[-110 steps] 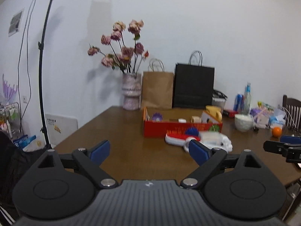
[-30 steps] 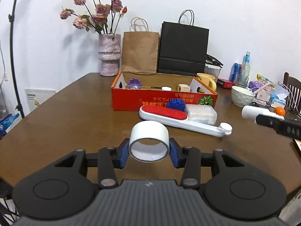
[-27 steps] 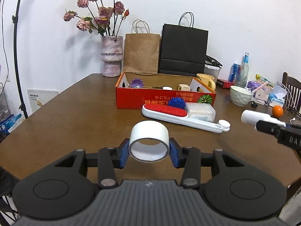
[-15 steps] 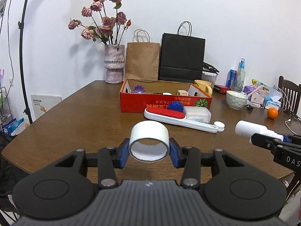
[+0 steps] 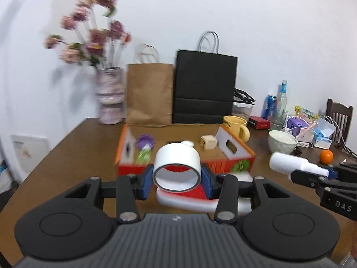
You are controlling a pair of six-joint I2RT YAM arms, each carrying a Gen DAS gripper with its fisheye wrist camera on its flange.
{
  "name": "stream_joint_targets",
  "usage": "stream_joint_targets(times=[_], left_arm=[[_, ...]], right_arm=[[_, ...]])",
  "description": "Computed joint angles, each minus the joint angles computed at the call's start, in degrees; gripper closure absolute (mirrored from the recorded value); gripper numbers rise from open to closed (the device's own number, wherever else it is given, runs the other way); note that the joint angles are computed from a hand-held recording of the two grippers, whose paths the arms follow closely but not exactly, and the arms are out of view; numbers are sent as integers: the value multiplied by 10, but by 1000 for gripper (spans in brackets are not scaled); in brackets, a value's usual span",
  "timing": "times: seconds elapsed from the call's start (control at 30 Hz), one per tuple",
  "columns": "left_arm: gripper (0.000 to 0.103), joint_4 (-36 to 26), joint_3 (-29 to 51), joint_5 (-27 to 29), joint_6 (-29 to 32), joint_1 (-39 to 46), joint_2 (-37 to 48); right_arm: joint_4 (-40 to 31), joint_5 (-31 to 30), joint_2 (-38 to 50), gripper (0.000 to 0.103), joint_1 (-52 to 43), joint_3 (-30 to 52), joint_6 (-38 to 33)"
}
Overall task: Organize rigid objects
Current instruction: 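Carry tape roll and white bottle over the red box and open both tools, then withdraw both tools from the box toward the remaining table items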
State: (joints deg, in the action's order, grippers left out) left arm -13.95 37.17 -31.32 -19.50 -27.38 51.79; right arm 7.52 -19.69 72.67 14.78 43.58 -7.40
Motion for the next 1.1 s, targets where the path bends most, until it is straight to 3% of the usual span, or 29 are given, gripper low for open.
stream_joint_targets(times=[0.13, 0.23, 0.3, 0.4, 0.53, 0.63, 0.7, 0.77, 0.83, 0.9, 1.03, 1.1], left_arm=[[59, 29, 164, 207, 68, 183, 228], [59, -13, 335, 296, 101, 260, 416], [59, -39, 430, 298, 121, 278, 510], [59, -138, 608, 306, 132, 300, 658], [59, -266, 818, 305, 150, 305, 816], [55, -270, 858, 285, 149, 302, 852], [42, -276, 884, 294, 140, 304, 871], [40, -276, 889, 307, 127, 306, 872], [35, -240, 842, 303, 122, 305, 839], [30, -213, 797, 300, 131, 303, 803], [27, -188, 712, 290, 141, 295, 714], [26, -184, 673, 285, 141, 291, 662]], right_arm=[[-54, 37, 201, 77, 22, 217, -29], [-142, 68, 356, 77, 38, 405, -64], [-213, 96, 453, 77, 48, 535, -87], [-319, 129, 581, 77, 58, 723, -107], [-398, 181, 699, 76, 73, 891, -152], [-439, 212, 766, 77, 82, 991, -178], [-469, 222, 801, 70, 86, 1050, -186], [-480, 216, 810, 59, 86, 1064, -190], [-474, 213, 799, 56, 85, 1047, -195], [-451, 208, 762, 54, 82, 993, -192], [-422, 183, 674, 35, 74, 887, -197], [-398, 176, 615, 35, 72, 816, -204]])
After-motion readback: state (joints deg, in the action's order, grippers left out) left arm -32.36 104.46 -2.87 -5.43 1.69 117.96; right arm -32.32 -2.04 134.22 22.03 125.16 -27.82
